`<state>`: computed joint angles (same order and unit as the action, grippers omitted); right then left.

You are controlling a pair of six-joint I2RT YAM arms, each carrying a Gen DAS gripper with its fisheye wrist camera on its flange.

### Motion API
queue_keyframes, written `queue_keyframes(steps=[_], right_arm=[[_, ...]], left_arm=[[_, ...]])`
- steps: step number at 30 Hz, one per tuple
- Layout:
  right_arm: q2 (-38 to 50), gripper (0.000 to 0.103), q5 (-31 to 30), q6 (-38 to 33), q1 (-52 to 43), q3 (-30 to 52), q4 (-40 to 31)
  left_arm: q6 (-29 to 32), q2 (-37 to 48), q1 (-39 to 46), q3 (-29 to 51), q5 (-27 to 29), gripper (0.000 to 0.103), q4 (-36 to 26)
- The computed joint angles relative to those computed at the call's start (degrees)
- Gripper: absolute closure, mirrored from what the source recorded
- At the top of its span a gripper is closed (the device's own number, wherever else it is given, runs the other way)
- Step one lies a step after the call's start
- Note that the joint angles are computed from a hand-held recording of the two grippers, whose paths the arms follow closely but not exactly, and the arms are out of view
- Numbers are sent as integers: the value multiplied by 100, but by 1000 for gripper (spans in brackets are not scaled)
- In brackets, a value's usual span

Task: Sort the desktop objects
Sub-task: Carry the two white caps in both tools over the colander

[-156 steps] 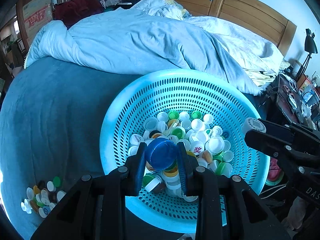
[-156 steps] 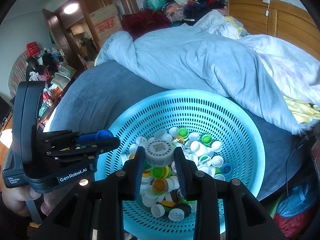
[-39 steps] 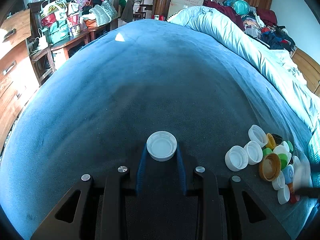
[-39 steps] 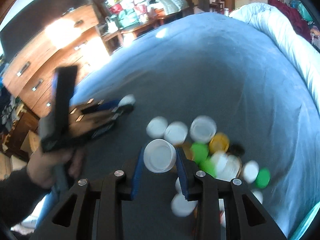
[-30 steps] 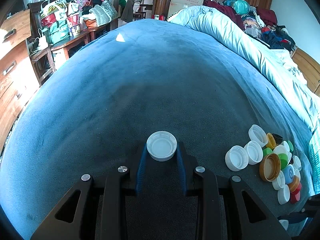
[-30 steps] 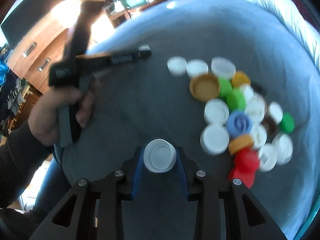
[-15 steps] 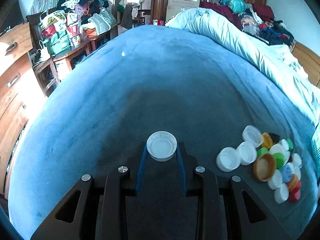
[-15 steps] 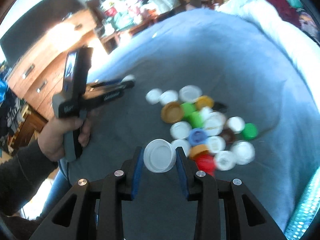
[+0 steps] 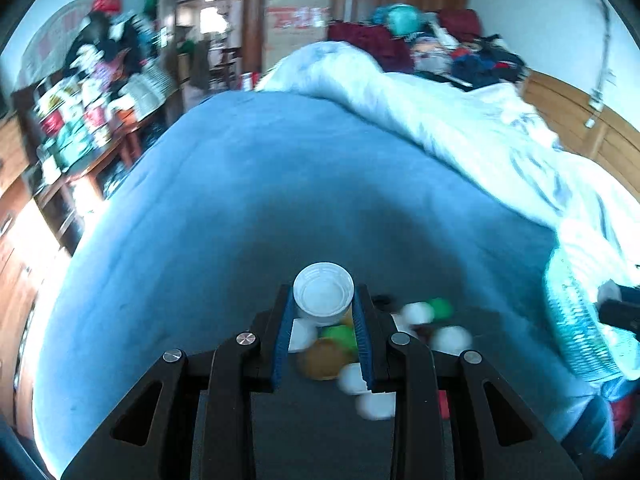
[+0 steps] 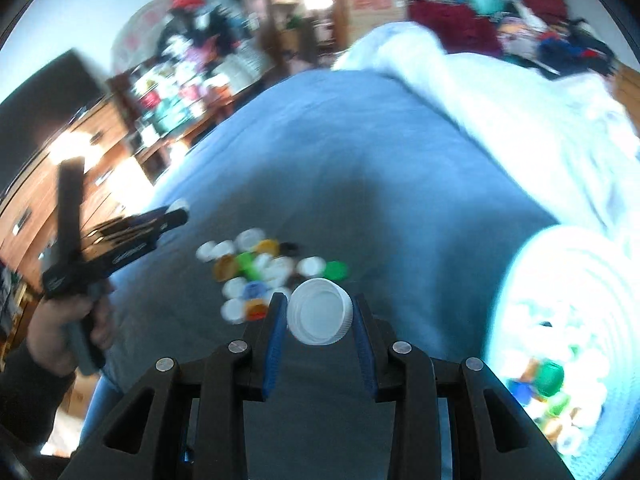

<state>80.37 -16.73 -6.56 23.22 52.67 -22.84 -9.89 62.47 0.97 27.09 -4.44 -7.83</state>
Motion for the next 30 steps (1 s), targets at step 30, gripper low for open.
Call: queue_keyframes(steps=[30], right_arm=[[266, 68, -929, -1162, -3200, 1083, -842]], left_arm=[[-1474, 2546, -4364, 4094, -1663, 78, -1537]])
